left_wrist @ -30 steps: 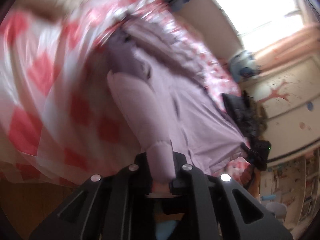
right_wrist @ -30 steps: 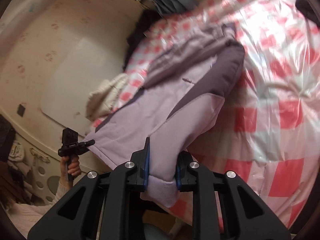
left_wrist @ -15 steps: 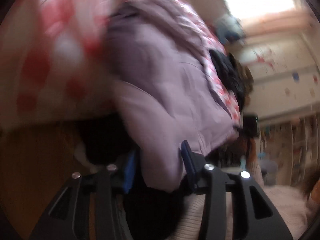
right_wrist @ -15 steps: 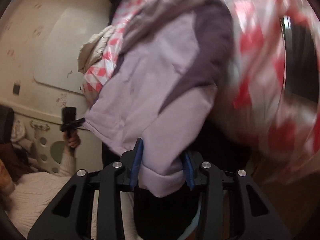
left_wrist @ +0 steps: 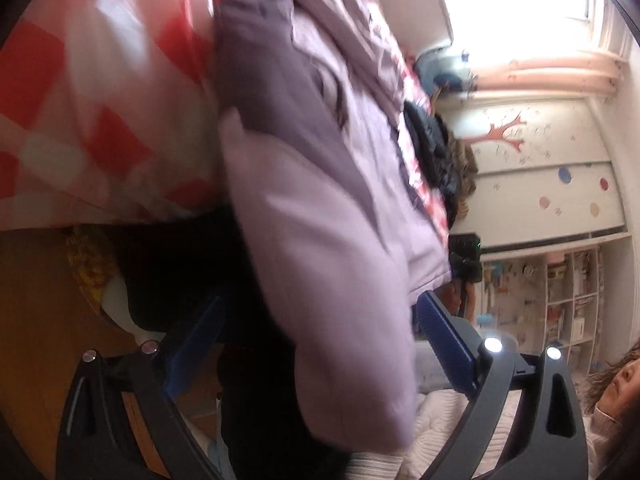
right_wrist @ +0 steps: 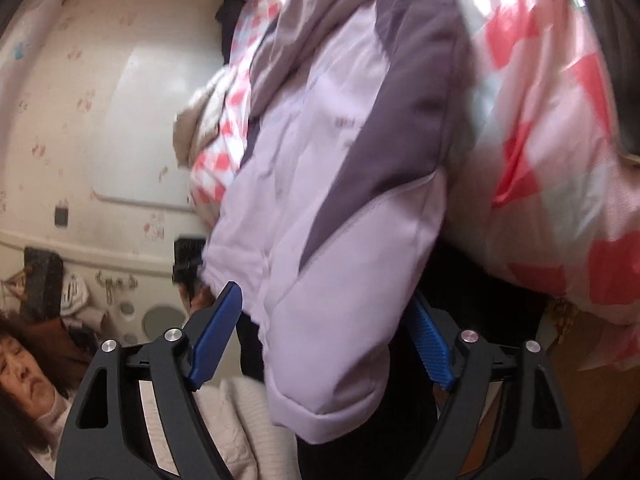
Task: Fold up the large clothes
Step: 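Grasp the jacket hem with the right tool while the left tool grasps the hem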
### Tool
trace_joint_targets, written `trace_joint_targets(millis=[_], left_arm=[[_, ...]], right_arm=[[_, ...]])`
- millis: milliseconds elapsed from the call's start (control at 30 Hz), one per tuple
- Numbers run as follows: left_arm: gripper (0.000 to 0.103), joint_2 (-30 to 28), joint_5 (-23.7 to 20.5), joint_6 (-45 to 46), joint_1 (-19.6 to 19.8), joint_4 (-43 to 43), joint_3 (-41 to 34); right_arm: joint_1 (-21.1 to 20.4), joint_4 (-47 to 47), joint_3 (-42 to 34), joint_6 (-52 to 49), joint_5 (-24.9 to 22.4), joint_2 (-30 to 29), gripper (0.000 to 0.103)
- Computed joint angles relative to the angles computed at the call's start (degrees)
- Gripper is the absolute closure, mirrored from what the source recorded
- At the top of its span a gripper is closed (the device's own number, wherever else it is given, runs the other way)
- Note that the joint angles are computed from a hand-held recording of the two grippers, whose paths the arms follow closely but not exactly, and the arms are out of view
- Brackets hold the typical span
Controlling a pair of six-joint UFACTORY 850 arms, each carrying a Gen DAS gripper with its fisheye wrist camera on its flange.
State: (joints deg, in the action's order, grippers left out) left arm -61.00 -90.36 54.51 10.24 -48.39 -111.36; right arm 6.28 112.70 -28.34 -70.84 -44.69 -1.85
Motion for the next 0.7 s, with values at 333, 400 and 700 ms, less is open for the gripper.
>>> trace_joint_targets(millis=[333,400,700], left_arm=[[0.088,11.4,9.1,7.5,0.0,-4.7,10.6],[0.088,14.1,8.0,11.1,0.4,-5.6,12.0],[0.04,8.4,7.4,6.3,0.8,4.3,10.1]], right_arm=[[7.5,23.3,3.2,-21.9,3.4,6.6,0.082],[8.4,24.4,3.9,-23.9,3.3,10.4,0.082],[6.1,13.8,8.5,-11.4,1.4,6.4,0.057]])
